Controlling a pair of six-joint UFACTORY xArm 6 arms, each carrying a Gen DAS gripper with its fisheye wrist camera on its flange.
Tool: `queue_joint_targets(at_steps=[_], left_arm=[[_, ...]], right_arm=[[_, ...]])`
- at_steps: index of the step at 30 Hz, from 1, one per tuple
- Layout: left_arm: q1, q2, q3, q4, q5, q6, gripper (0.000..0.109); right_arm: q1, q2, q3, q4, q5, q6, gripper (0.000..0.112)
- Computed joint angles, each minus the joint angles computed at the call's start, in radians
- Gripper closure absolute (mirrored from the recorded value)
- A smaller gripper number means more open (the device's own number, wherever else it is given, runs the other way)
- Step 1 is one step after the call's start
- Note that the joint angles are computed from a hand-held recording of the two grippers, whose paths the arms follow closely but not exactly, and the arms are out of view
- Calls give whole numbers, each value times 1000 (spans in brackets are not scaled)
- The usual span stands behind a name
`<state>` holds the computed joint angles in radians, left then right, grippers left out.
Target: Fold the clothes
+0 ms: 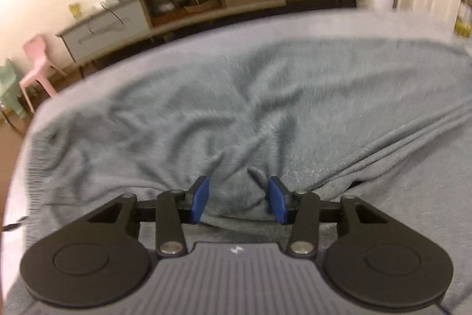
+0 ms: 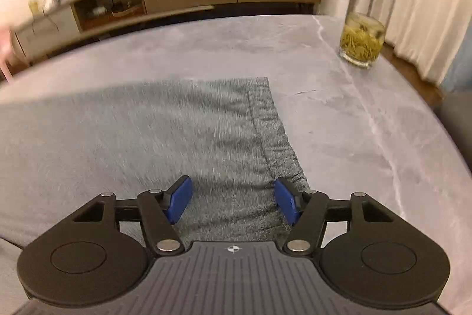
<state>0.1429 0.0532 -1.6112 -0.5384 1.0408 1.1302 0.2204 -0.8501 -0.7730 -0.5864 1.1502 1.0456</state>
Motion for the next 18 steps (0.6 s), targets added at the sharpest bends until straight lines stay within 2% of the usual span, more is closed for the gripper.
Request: queue_joint_targets(at_steps=[2, 3, 5, 7, 9, 10, 12, 13, 18], left_arm=[[33, -56, 21, -69, 36, 35, 63], [55, -98, 58, -95, 77, 65, 62], [104, -177, 123, -144, 166, 119, 61], [151, -265, 218, -156, 230, 182, 61], [174, -336, 319, -111, 233, 237, 62], [185, -370, 368, -88, 234, 264, 62], [210, -436, 462, -45, 234, 317, 61], [237, -454, 489, -66, 229, 337, 61], [317, -430, 445, -61, 313, 277, 59]], right_arm=[[26, -39, -9, -7, 8, 9, 39], [46, -70, -7, 14, 14, -16, 34], [105, -148, 5, 105, 36, -121, 33], [201, -195, 26, 127, 112, -143, 33], [314, -227, 47, 129, 204, -129, 35], [344, -235, 59, 136, 239, -125, 37], [347, -247, 89, 137, 277, -125, 38], [343, -256, 104, 116, 272, -119, 38], [228, -241, 127, 99, 197, -142, 39]])
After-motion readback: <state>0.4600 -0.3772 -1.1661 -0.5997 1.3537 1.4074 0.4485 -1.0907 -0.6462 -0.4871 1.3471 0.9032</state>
